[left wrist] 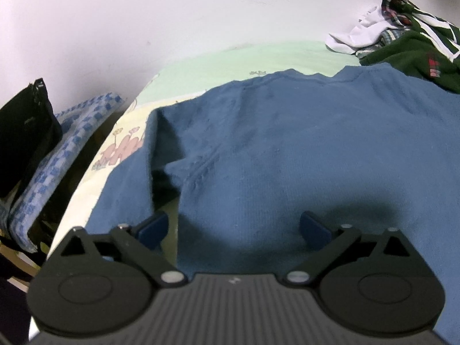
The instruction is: Fold clothes
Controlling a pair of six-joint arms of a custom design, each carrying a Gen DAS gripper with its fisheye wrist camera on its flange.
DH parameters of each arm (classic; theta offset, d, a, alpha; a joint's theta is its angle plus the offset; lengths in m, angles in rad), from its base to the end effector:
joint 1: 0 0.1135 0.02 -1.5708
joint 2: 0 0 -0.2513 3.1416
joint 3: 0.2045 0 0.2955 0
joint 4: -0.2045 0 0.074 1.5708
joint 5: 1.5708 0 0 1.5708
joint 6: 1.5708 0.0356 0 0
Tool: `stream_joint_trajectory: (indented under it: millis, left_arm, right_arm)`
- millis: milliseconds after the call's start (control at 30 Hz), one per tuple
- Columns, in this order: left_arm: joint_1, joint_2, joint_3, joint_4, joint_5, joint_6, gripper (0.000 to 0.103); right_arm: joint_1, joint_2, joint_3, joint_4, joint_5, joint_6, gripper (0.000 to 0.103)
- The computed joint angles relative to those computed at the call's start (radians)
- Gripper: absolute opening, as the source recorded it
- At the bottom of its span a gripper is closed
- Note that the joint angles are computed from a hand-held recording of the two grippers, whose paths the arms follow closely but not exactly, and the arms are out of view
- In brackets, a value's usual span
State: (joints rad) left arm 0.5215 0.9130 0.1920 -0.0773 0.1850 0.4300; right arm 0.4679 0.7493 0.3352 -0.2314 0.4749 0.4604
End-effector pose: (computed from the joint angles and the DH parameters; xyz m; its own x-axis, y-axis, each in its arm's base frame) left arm 0.1761 0.0936 0.0884 -0.7222 0.0577 -0.6893 -0.0850 0.9816 0.1712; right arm 0.1943 0.0799 0.1596 -0.5144 0.1828 -0.8378 0.1713 0.9792 0.1085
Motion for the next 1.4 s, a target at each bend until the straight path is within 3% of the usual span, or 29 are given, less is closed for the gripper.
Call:
stream_joint_trajectory:
  millis: [67, 200, 267, 333, 367, 400, 500, 700, 767, 833, 933, 967, 1000, 1067, 1233, 1333, 1400]
  left_arm:
    - [-0.008, -0.007, -0.004, 0.003, -0.010, 0.011, 0.099]
    - [-0.020, -0.016, -0.005, -0.001, -0.029, 0.026, 0.099]
    - [-0.023, -0.017, -0.004, -0.003, -0.036, 0.022, 0.099]
    - [-0.026, -0.011, -0.002, 0.000, -0.044, 0.013, 0.101]
    - [-0.025, -0.010, -0.003, 0.001, -0.045, 0.010, 0.101]
    - [-0.025, -0.009, -0.003, 0.001, -0.047, 0.007, 0.101]
    - [-0.032, -0.010, -0.008, 0.010, -0.059, -0.002, 0.102]
    - [-0.042, -0.036, -0.016, 0.001, -0.071, 0.027, 0.102]
    - [-0.040, -0.036, -0.022, 0.014, -0.063, 0.034, 0.102]
    - [-0.042, -0.024, -0.022, 0.027, -0.057, 0.029, 0.102]
    - [-0.035, -0.001, -0.005, 0.023, -0.048, 0.035, 0.102]
    - [-0.031, -0.001, -0.002, 0.017, -0.044, 0.043, 0.102]
    - [-0.026, -0.001, 0.001, 0.011, -0.039, 0.052, 0.102]
    - [-0.004, -0.042, -0.009, -0.014, -0.014, 0.092, 0.101]
    - [0.122, -0.107, -0.010, -0.084, 0.117, 0.158, 0.099]
    - [0.173, -0.011, 0.022, -0.036, 0.123, 0.157, 0.094]
    - [0.221, 0.082, 0.066, -0.007, 0.152, 0.168, 0.094]
  right_arm:
    - [-0.065, 0.197, 0.046, 0.182, -0.212, -0.151, 0.054]
    - [-0.135, 0.559, 0.174, 0.425, -0.310, -0.343, 0.059]
    - [-0.197, 0.657, 0.234, 0.444, -0.416, -0.384, 0.063]
    - [-0.251, 0.742, 0.316, 0.383, -0.518, -0.411, 0.060]
    - [-0.261, 0.772, 0.347, 0.343, -0.541, -0.410, 0.043]
    - [-0.268, 0.786, 0.366, 0.308, -0.559, -0.406, 0.014]
    - [-0.287, 0.738, 0.334, 0.280, -0.584, -0.412, 0.007]
    - [-0.315, 0.471, 0.195, 0.297, -0.489, -0.420, 0.005]
    - [-0.326, 0.477, 0.189, 0.277, -0.463, -0.403, 0.005]
    - [-0.314, 0.604, 0.235, 0.272, -0.461, -0.369, 0.008]
    - [-0.259, 0.659, 0.224, 0.353, -0.370, -0.372, 0.021]
    - [-0.243, 0.632, 0.204, 0.375, -0.325, -0.367, 0.036]
    - [-0.237, 0.586, 0.180, 0.381, -0.289, -0.341, 0.045]
    - [-0.226, 0.465, 0.126, 0.359, -0.251, -0.309, 0.045]
    - [-0.195, 0.280, 0.065, 0.197, -0.468, -0.326, 0.043]
    - [-0.137, 0.331, 0.071, 0.178, -0.476, -0.296, 0.039]
    - [-0.132, 0.379, 0.075, 0.175, -0.444, -0.248, 0.031]
